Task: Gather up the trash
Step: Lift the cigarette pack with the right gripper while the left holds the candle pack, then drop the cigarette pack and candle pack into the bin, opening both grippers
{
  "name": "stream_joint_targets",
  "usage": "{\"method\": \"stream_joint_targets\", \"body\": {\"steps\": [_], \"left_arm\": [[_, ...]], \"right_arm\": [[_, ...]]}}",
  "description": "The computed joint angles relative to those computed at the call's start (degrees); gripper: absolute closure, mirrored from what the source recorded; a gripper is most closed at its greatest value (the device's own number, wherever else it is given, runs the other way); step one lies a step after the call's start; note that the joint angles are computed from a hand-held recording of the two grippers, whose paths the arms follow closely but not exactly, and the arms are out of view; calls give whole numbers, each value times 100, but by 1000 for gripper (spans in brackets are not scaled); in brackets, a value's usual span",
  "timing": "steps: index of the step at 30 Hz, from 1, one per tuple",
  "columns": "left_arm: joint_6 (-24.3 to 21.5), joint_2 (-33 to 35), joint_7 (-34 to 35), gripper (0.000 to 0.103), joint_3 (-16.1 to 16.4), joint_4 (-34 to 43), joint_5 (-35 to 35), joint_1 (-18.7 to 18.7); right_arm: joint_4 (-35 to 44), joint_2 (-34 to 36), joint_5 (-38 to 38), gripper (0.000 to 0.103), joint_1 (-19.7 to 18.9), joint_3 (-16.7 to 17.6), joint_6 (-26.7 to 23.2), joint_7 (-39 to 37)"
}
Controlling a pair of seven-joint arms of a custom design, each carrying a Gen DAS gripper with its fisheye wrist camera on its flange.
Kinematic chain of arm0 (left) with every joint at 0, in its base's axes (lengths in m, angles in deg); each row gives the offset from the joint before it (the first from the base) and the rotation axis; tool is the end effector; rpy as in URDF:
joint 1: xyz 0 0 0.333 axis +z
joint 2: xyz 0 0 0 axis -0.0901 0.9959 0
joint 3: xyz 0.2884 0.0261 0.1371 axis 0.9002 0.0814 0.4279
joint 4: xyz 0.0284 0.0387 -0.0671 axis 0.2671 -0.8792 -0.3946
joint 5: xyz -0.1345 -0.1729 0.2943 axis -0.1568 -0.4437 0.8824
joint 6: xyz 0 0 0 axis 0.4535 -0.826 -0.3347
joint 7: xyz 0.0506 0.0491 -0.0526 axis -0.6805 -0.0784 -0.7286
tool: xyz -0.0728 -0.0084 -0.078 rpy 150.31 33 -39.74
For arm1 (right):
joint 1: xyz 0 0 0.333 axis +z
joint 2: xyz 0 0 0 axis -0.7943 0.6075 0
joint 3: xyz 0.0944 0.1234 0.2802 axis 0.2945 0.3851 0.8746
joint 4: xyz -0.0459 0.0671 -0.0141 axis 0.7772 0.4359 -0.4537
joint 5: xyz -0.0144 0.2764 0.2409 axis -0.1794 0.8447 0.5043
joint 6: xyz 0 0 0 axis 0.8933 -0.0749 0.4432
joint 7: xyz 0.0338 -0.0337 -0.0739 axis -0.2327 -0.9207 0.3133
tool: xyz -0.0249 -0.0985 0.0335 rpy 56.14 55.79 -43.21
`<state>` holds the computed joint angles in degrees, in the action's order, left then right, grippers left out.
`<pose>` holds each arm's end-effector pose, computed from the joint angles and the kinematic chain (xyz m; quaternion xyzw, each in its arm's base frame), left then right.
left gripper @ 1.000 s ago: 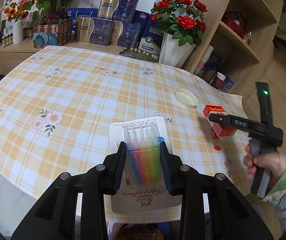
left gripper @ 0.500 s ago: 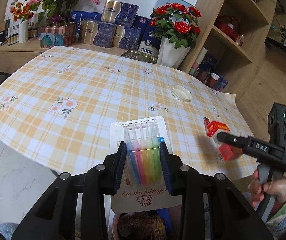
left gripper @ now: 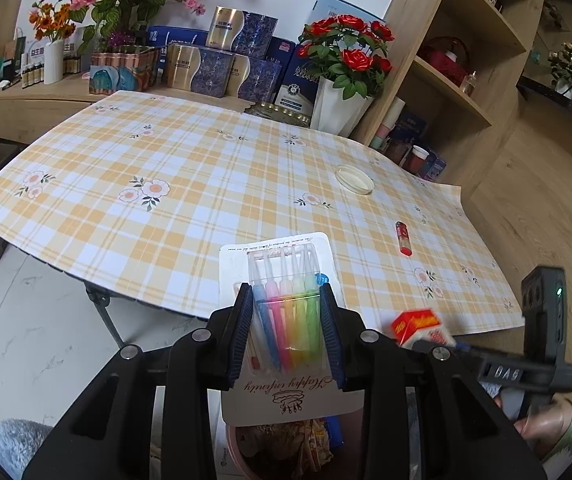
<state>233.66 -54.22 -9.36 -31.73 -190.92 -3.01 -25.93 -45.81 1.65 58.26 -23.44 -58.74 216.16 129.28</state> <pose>0.5530 -0.2850 0.5087 -0.6307 0.6459 -0.4054 0.1437 0.5678 0.4412 0.4345 -0.6561 0.6680 -0.0127 0.3510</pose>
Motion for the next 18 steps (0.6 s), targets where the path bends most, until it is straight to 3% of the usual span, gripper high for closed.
{"method": "stream_joint_targets", "body": {"steps": [11, 13, 15, 18], "left_arm": [[145, -218, -190, 70, -19, -383, 214, -29], [143, -222, -183, 70, -46, -395, 206, -14], [132, -214, -177, 70, -57, -386, 217, -13], [103, -190, -109, 70, -100, -362, 176, 1]], "right_arm": [[9, 249, 611, 38, -199, 411, -348, -298], [81, 305, 745, 35, -239, 472, -492, -390], [128, 334, 827, 25, -241, 487, -602, -485], [31, 257, 817, 20, -156, 383, -470, -491]]}}
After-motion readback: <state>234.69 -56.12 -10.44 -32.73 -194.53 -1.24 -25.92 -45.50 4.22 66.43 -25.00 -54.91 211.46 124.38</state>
